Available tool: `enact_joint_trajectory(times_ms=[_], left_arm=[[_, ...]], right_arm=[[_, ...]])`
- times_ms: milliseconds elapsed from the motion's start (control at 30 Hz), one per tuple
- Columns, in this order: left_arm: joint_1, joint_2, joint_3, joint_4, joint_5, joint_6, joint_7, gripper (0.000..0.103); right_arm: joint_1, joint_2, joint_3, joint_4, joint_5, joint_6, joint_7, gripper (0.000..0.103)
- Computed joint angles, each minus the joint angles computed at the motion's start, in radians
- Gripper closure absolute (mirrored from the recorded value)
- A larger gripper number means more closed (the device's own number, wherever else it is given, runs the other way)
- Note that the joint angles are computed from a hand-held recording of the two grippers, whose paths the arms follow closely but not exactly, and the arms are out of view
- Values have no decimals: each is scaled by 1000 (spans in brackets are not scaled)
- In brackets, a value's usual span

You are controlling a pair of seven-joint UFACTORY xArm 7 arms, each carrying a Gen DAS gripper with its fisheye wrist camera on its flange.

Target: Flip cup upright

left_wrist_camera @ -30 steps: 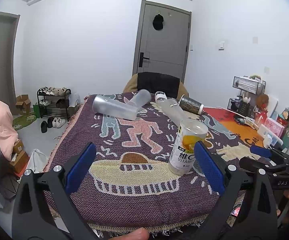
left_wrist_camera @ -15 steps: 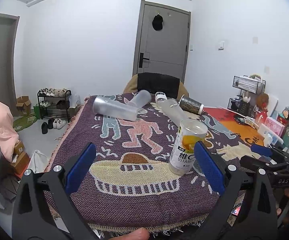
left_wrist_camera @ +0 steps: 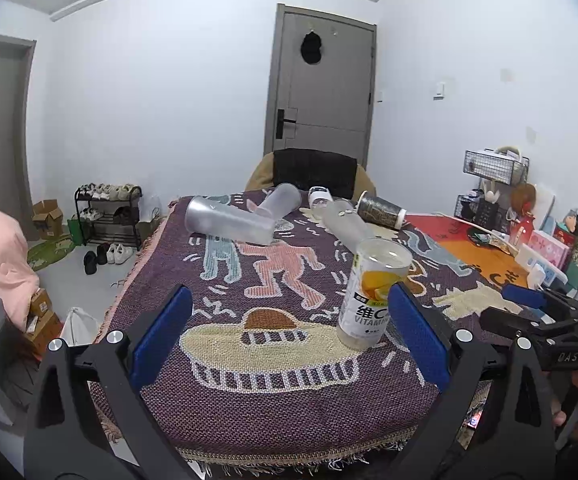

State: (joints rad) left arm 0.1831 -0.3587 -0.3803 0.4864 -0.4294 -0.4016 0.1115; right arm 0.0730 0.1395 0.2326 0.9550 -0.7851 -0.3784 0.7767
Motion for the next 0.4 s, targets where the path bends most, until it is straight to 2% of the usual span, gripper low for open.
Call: enact_joint_trajectory(times_ms=[33,100,233,333,400], left_arm=[[15,-5,-22,0,-15,0,9,6],[16,-3,-25,1,-17,-5,11,6],[-33,15,38,1,22,-7,-10,6],[-9,41,16,15,-1,-8,14,6],[-10,64,23,30,-12,2,24,6]], right_arm=[[2,-1,0,-2,2,0,-1,8],[2,-1,-1,-1,1,1,-2,8],[-7,9,10,9,-19,8,17,8],[-52,46,56,48,-103,27,82,8],[-114,85,123,91,-191,52,150,8]])
